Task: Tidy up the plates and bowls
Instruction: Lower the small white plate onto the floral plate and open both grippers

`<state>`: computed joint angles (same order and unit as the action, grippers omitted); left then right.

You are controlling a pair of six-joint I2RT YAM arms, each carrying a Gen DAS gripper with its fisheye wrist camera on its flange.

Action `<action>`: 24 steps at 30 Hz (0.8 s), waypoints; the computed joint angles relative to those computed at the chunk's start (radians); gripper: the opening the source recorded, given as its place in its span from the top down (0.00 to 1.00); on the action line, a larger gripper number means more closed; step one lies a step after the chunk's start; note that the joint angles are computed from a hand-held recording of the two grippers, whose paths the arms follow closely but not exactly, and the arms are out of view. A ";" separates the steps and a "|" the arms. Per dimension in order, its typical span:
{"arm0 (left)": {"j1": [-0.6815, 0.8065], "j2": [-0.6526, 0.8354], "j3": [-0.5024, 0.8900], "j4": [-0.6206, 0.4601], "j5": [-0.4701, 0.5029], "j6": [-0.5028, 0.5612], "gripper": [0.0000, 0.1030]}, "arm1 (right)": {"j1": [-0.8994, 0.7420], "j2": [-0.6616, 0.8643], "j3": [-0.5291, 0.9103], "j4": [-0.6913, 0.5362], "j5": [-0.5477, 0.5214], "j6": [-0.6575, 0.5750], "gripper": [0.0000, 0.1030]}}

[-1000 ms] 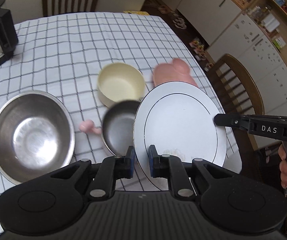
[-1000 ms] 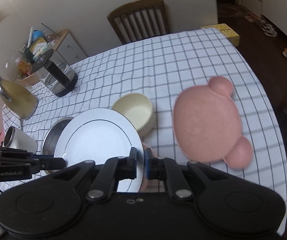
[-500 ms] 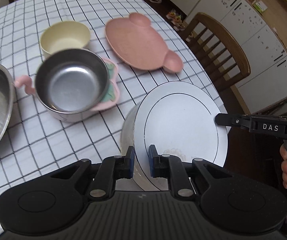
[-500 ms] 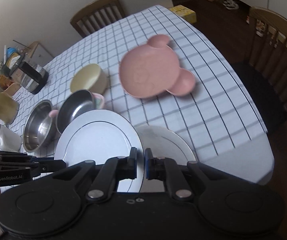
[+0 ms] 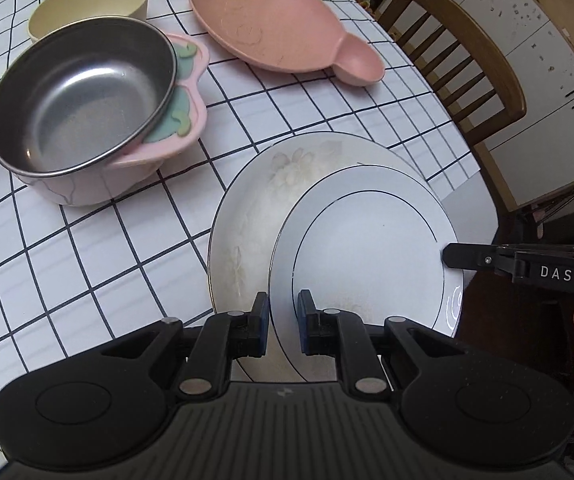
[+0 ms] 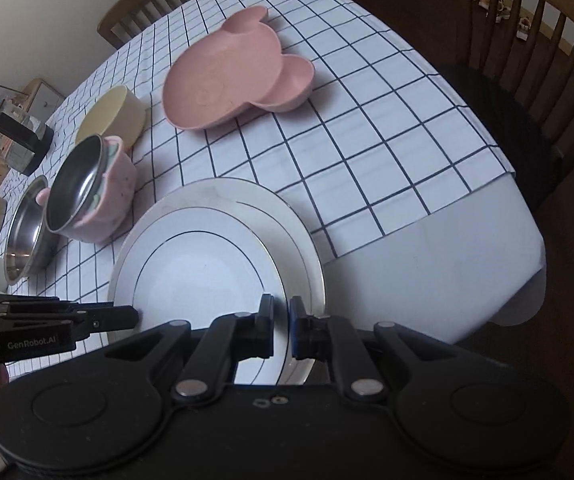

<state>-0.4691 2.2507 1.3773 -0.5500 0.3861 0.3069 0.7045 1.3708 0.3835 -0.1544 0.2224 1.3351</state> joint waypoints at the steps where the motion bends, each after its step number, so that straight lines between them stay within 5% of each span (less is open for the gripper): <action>1: -0.005 0.005 0.003 0.004 -0.006 -0.002 0.87 | -0.006 0.008 -0.009 0.019 -0.009 -0.007 0.92; 11: -0.013 0.055 0.063 -0.010 -0.024 -0.012 0.87 | -0.084 0.076 -0.030 0.120 -0.077 -0.084 0.92; 24: 0.007 0.094 0.157 -0.109 -0.012 0.016 0.87 | -0.109 0.118 0.008 0.105 -0.090 -0.123 0.92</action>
<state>-0.4621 2.3444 1.5347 -0.6591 0.3746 0.3230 0.5950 1.4886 0.3914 -0.0497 0.1323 1.2118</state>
